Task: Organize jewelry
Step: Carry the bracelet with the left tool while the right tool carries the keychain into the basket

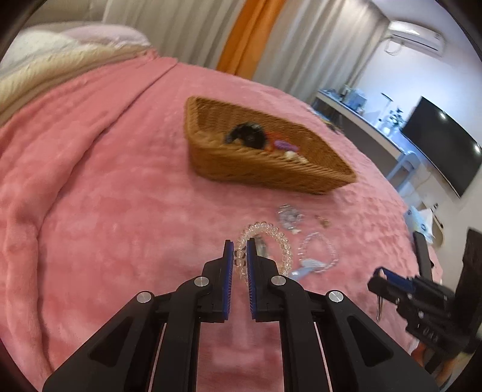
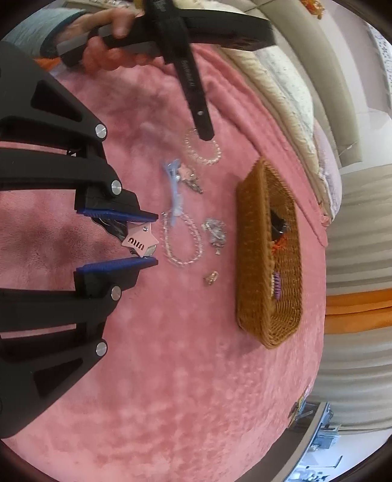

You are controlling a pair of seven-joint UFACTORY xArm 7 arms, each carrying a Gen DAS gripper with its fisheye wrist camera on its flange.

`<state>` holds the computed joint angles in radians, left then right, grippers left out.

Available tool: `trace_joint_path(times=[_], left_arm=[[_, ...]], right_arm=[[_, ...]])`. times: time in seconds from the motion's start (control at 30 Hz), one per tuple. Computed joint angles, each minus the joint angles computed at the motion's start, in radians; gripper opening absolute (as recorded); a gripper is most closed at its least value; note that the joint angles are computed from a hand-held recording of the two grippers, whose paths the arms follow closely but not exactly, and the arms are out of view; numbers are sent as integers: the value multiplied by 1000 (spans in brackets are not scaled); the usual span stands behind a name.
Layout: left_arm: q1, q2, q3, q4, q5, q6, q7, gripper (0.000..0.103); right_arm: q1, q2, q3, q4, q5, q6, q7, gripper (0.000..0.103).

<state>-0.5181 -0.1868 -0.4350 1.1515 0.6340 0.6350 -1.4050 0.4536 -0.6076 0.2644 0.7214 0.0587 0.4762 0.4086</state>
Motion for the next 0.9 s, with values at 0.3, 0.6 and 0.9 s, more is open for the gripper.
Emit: trace_joint_path(times=[0.3, 0.6, 0.9], left_arm=[[-18, 74, -26, 225, 169, 103, 23, 7], [-101, 264, 84, 514, 279, 146, 91, 7], [-189, 458, 211, 698, 303, 224, 139, 7]], right_arm=[[-33, 38, -43, 157, -13, -28, -80, 20], [-170, 267, 7, 425, -154, -107, -88, 20], [-126, 573, -68, 640, -55, -80, -147, 20]])
